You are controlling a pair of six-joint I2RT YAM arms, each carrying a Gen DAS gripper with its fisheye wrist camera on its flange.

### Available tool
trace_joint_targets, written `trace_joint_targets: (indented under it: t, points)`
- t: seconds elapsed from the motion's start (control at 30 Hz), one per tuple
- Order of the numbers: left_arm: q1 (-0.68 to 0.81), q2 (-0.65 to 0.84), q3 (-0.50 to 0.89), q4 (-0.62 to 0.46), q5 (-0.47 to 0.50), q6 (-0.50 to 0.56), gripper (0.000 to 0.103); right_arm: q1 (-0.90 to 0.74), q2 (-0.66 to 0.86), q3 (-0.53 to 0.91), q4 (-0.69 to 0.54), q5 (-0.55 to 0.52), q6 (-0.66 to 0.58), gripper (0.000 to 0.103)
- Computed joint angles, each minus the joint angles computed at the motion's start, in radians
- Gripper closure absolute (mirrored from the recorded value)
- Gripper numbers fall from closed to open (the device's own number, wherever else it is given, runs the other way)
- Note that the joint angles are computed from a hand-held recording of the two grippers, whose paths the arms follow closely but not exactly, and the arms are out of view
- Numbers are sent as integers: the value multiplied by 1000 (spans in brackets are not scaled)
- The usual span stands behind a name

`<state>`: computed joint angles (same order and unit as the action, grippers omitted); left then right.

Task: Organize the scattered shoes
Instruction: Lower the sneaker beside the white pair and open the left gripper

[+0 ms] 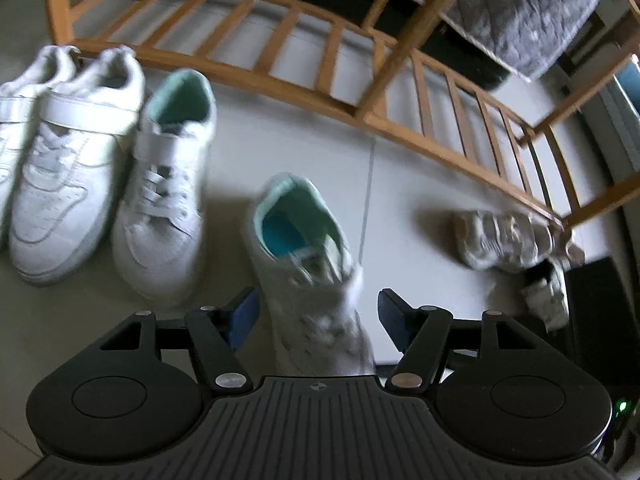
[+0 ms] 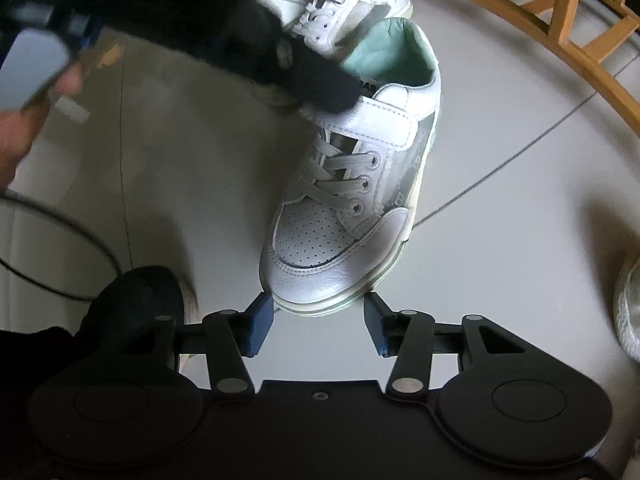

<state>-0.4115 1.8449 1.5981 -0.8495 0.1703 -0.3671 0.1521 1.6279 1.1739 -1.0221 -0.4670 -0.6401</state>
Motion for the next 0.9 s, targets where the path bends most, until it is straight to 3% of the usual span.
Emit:
trace_joint_targets:
  t: [0.17, 0.37, 0.53, 0.9]
  points:
    - [-24, 48, 32, -2, -37, 5, 40, 18, 5, 8, 26, -10, 13, 48]
    - [-43, 92, 73, -6, -106, 91, 64, 29, -11, 1, 53, 1, -16, 48]
    - [-15, 100, 72, 9, -80, 148, 66, -10, -13, 24, 29, 16, -55, 46]
    - [-9, 160, 140, 35, -135, 267, 66, -55, -2, 69, -56, 38, -108, 43]
